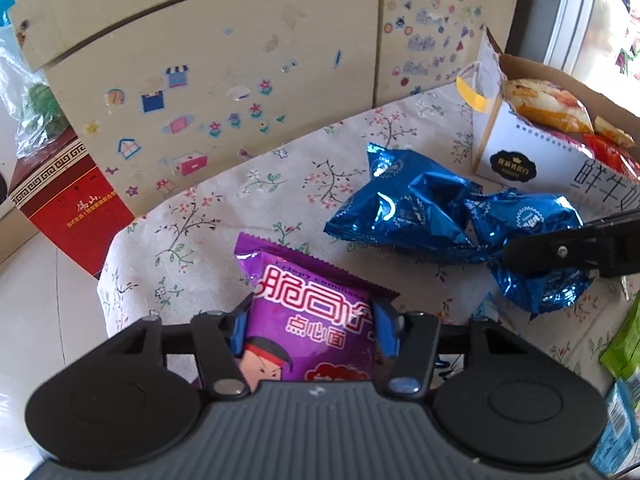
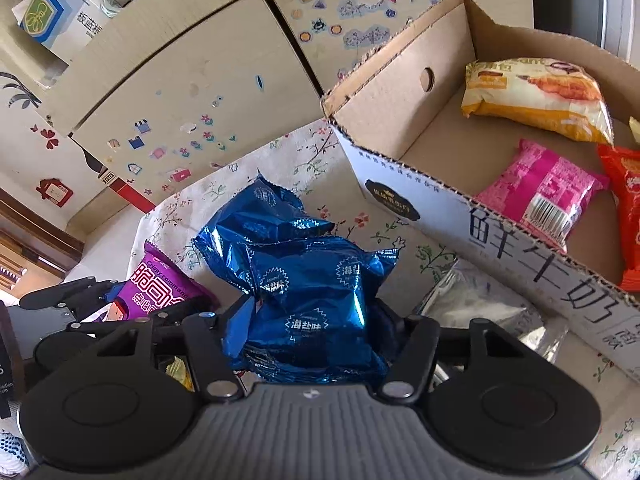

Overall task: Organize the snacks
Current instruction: 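Grasp the blue foil packet with the right tool while the left tool grasps the purple bag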

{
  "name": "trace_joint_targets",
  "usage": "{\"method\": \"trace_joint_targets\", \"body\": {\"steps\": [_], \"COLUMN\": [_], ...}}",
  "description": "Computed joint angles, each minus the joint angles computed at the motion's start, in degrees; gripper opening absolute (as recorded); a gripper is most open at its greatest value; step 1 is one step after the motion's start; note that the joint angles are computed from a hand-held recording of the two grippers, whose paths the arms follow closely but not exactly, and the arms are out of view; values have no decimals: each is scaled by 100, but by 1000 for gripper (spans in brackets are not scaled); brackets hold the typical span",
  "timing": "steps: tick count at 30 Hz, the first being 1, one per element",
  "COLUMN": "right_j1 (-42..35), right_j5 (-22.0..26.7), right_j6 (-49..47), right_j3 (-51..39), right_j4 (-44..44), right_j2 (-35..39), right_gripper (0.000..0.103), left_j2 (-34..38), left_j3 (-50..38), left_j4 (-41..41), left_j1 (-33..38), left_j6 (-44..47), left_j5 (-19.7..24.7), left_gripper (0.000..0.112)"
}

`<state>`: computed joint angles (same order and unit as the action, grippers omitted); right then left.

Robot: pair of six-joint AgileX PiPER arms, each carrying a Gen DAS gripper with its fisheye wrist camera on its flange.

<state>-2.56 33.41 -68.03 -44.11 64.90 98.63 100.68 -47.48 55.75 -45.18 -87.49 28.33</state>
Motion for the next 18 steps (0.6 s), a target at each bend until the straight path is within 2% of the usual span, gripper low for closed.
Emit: {"method": "trace_joint_targets", "body": {"steps": [6,9,12,14,18], "right_j1": [-92,-162,-118,-129,-82], "right_j5": [38,88,34,49,36], "right_j6": [-38,-47,96,131,184], "right_j3": [82,105,89,80,68], "right_j4": [26,-30,-62,-81,-122], "right_j2": [-144,-196,-166,-141,-124], "right_gripper": [68,68,68,68,68], "left_j2": [-43,-68,22,169,201], "left_j3": [-98,-58,-10,-61,-85], "left_j4": [-92,-257,-181,-304,-168], "left_j1": [-152,-63,-32,-67,-112], "left_j6": [-104,79,97,333,325], "left_j5": [383,180,46,39,87], "left_gripper": [52,53,63,78,83]}}
